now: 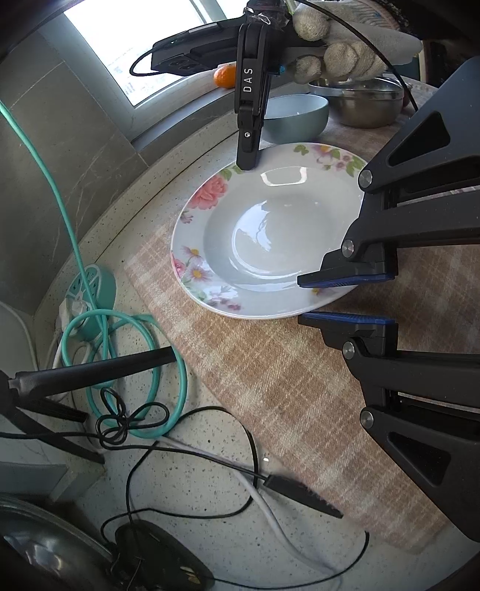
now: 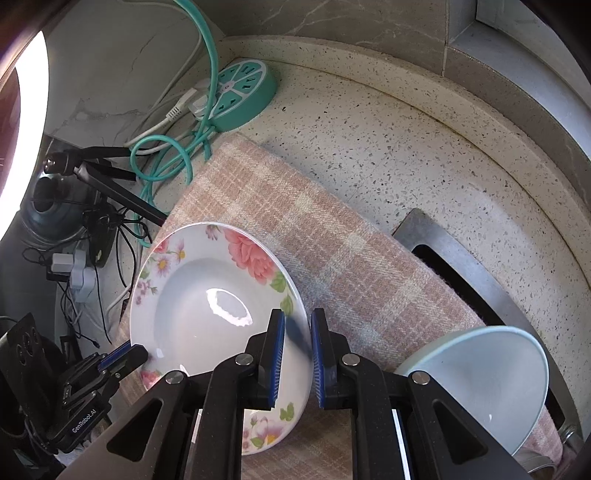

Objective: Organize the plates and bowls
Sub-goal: 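Lift the pink-rose plate and carry it toward the plate stack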

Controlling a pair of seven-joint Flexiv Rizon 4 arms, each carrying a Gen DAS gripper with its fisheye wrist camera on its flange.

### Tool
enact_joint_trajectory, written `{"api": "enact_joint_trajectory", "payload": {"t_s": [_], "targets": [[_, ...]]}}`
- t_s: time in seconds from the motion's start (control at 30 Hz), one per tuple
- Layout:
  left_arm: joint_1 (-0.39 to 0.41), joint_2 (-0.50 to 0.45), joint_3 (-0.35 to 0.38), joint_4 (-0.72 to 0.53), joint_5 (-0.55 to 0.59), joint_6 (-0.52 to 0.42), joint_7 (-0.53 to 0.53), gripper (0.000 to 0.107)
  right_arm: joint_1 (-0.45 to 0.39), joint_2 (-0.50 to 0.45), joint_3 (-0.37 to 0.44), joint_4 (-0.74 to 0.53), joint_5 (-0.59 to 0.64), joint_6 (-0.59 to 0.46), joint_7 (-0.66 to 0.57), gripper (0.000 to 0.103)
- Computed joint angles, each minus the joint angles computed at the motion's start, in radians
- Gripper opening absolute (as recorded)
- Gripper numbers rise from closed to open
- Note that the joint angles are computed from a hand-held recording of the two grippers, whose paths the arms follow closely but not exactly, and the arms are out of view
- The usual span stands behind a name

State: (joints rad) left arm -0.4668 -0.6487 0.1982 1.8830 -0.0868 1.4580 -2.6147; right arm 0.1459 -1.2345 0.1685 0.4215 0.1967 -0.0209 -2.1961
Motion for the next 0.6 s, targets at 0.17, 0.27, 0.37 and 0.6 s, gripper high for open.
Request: {"api": "enact_joint_trajectory", "payload": {"t_s": [0.17,0.27,0.37,0.6], "targets": [[0.000,0.023,0.004,0.036,0.017,0.009,0.011,0.011,-0.006,0.088,0.001,0.175,0.006,0.093,0.000,0.013],[-0.014,0.038,0.021,0.050,0.035,0.004,0.021,0.011,-0.013,0.127,0.007,0.255,0.006,0.139,0.006,0.013],[0.005,0.049,0.005,0.067,0.040,0.015,0.039,0.011,-0.025,0.155,0.015,0.311,0.014,0.167,0.027,0.013],[0.062,0.059,-0.055,0.113,0.016,0.042,0.118,0.011,-0.049,0.216,0.031,0.441,0.036,0.232,0.057,0.013]]}}
